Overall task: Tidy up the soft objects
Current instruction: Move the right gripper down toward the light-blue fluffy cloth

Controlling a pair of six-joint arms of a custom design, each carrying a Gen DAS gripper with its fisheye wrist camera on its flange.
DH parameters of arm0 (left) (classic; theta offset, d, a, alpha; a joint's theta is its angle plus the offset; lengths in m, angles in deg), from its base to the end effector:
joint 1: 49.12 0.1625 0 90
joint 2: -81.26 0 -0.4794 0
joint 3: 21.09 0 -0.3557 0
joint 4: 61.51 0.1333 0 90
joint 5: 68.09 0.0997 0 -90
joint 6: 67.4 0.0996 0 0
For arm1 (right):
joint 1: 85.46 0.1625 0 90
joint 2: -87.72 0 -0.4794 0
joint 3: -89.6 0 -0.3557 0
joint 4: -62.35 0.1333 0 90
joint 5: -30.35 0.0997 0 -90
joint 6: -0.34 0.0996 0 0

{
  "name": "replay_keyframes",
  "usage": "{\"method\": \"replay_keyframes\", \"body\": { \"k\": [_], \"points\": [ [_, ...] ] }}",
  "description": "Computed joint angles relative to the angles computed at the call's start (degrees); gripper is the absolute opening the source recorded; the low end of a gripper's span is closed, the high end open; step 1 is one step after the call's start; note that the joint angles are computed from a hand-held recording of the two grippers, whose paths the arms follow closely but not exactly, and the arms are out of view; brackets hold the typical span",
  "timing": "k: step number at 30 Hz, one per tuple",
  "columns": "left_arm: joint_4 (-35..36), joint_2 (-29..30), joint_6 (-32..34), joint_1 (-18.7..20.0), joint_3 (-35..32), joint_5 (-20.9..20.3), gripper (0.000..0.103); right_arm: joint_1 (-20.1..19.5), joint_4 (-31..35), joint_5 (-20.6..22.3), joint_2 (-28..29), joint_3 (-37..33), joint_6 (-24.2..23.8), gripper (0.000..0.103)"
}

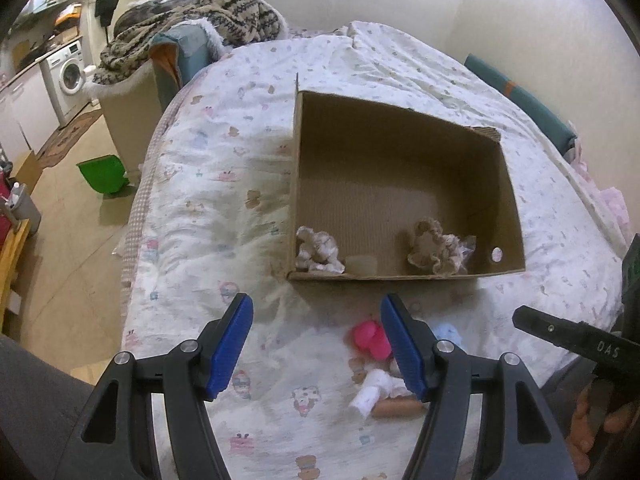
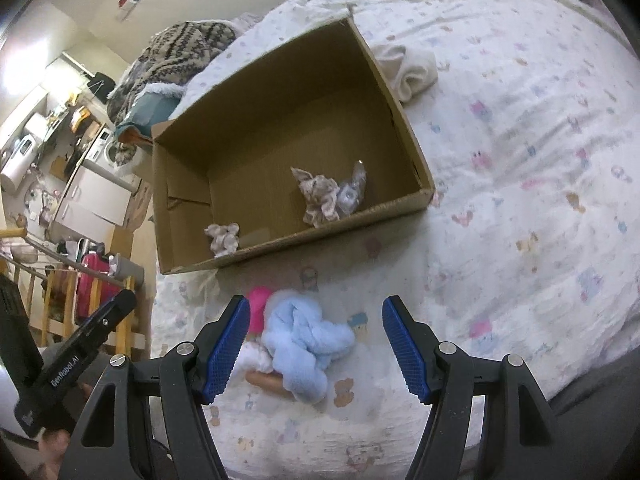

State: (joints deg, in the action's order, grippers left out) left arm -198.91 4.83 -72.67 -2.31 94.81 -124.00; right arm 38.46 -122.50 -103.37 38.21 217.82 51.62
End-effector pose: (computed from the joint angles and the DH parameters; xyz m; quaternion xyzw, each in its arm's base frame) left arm -0.2024 -0.4919 0.3345 0.2907 0.9086 -0.1803 0.2395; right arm 0.3307 -0.3762 0.1368 -0.1903 -0.9005 0.3454 0.1832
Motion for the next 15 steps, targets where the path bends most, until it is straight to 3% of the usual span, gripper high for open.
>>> {"method": "replay_keyframes", "body": {
  "k": [4, 8, 15],
  "points": [
    [1.10, 0.37, -1.15, 0.79, -0.52, 0.26, 0.063, -1.43, 0.16, 2.75, -0.24, 0.76, 1.65, 0.072],
    [2.39, 1.04, -2.79, 1.61, -1.37, -0.23, 0.063, -4.13, 1.25, 9.66, 0.46, 0.91, 1.61, 0.072],
    [4.51, 2.17, -4.12, 2.16, -1.92, -1.43, 0.063, -6.98, 13.46, 14.21, 4.18, -5.36, -1.93, 0.072]
  ]
}}
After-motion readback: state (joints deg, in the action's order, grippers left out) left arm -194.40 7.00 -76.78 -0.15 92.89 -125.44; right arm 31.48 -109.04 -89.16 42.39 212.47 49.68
